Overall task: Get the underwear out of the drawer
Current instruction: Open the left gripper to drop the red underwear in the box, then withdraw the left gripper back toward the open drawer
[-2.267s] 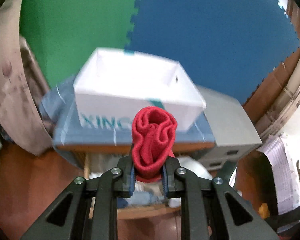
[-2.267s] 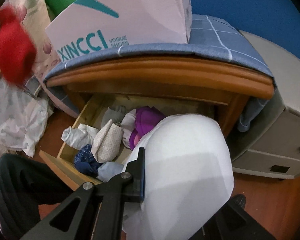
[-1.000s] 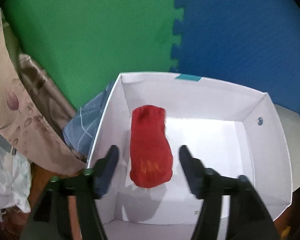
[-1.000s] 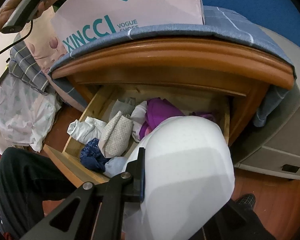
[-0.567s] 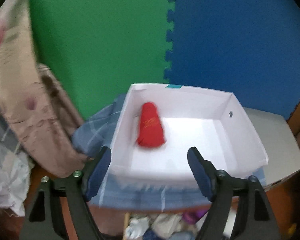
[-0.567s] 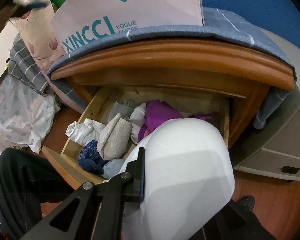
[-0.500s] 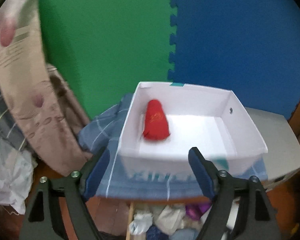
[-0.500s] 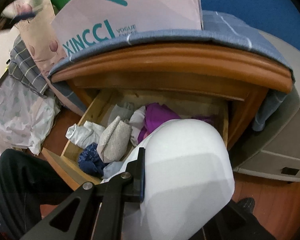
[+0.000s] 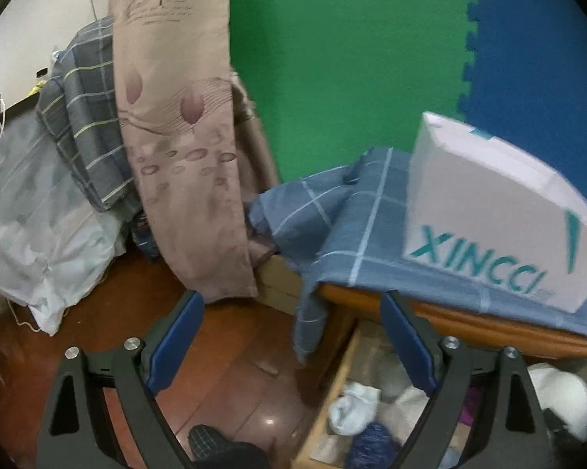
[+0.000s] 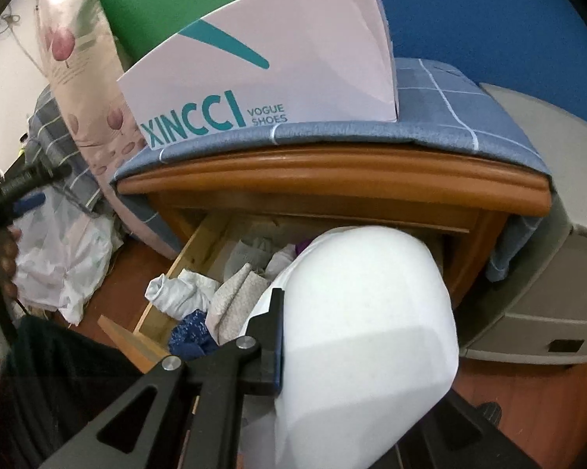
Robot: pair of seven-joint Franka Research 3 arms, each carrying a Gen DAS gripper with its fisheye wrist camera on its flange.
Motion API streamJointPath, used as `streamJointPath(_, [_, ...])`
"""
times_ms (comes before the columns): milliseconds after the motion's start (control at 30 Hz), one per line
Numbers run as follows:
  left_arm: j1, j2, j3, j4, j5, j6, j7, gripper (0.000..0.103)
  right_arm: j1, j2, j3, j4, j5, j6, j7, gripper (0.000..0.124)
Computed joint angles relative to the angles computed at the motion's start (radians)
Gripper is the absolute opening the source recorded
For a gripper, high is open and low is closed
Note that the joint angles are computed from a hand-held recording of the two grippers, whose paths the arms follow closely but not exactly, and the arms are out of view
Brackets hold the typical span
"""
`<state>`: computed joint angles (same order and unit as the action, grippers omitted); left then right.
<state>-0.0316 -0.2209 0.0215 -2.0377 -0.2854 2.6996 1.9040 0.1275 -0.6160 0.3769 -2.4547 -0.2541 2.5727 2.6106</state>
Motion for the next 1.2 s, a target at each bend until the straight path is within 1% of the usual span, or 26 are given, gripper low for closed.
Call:
streamJointPath(33, [0.003, 0.013, -0.001, 0.005, 0.008, 0.000, 0.001, 0.090, 0.001, 0.003, 0.001, 0.003, 0.005, 0.000, 0.005, 0.006])
streamJointPath(100, [-0.005, 0.021, 0.008, -0.008, -0.025, 0.026, 0.037, 0.090, 0.003, 0.019, 0.007, 0.026, 0.004, -0.037, 0.004, 0.006])
streamJointPath(167, [0.005, 0.024, 0.001, -0.024, -0.013, 0.054, 0.033, 0.090, 0.027, 0.028, -0.012, 0.033, 0.027, -0.038, -0.003, 0.006])
streamJointPath(267, [-0.021, 0.014, 0.017, -0.050, -0.043, 0.100, 0.142, 0.091, 0.037, 0.034, -0.010, 0.064, 0.022, -0.076, -0.012, 0.006])
streamJointPath(333, [-0.027, 0.013, 0.021, -0.055, -0.059, 0.108, 0.159, 0.091, 0.043, 0.034, -0.009, 0.092, 0.021, -0.101, -0.014, 0.006])
streamJointPath(400, [-0.038, 0.024, 0.040, -0.033, -0.111, 0.066, 0.192, 0.093, 0.056, 0.035, -0.018, 0.119, 0.028, -0.117, -0.026, 0.006])
streamJointPath(433, [-0.039, 0.039, 0.052, -0.007, -0.154, 0.018, 0.198, 0.093, 0.061, 0.034, -0.022, 0.133, 0.030, -0.127, -0.034, 0.006])
streamJointPath(467, [-0.024, 0.054, 0.049, 0.016, -0.165, -0.022, 0.178, 0.093, 0.064, 0.040, -0.024, 0.165, 0.030, -0.155, -0.050, 0.006])
streamJointPath(633, [0.048, 0.102, 0.016, 0.073, -0.174, -0.109, 0.082, 0.093, 0.070, 0.056, -0.034, 0.281, 0.025, -0.238, -0.100, 0.006])
streamJointPath(700, [0.068, 0.112, 0.005, 0.084, -0.180, -0.126, 0.060, 0.093, 0.067, 0.061, -0.036, 0.327, 0.019, -0.264, -0.117, 0.006])
streamJointPath(833, [0.088, 0.112, -0.011, 0.087, -0.181, -0.139, 0.055, 0.093, 0.058, 0.092, -0.040, 0.455, 0.002, -0.350, -0.162, 0.006])
streamJointPath(900, [0.093, 0.113, -0.016, 0.089, -0.174, -0.148, 0.053, 0.093, 0.054, 0.110, -0.048, 0.519, -0.004, -0.373, -0.180, 0.006])
streamJointPath(967, [0.097, 0.115, -0.021, 0.092, -0.163, -0.156, 0.042, 0.093, 0.043, 0.149, -0.045, 0.611, -0.032, -0.410, -0.212, 0.006])
streamJointPath(1133, [0.100, 0.117, -0.029, 0.091, -0.134, -0.155, 0.030, 0.093, 0.033, 0.319, -0.050, 0.905, -0.133, -0.489, -0.279, 0.006])
streamJointPath(1200, [0.099, 0.118, -0.029, 0.090, -0.140, -0.154, 0.035, 0.093, 0.036, 0.417, -0.052, 1.043, -0.197, -0.531, -0.292, 0.006])
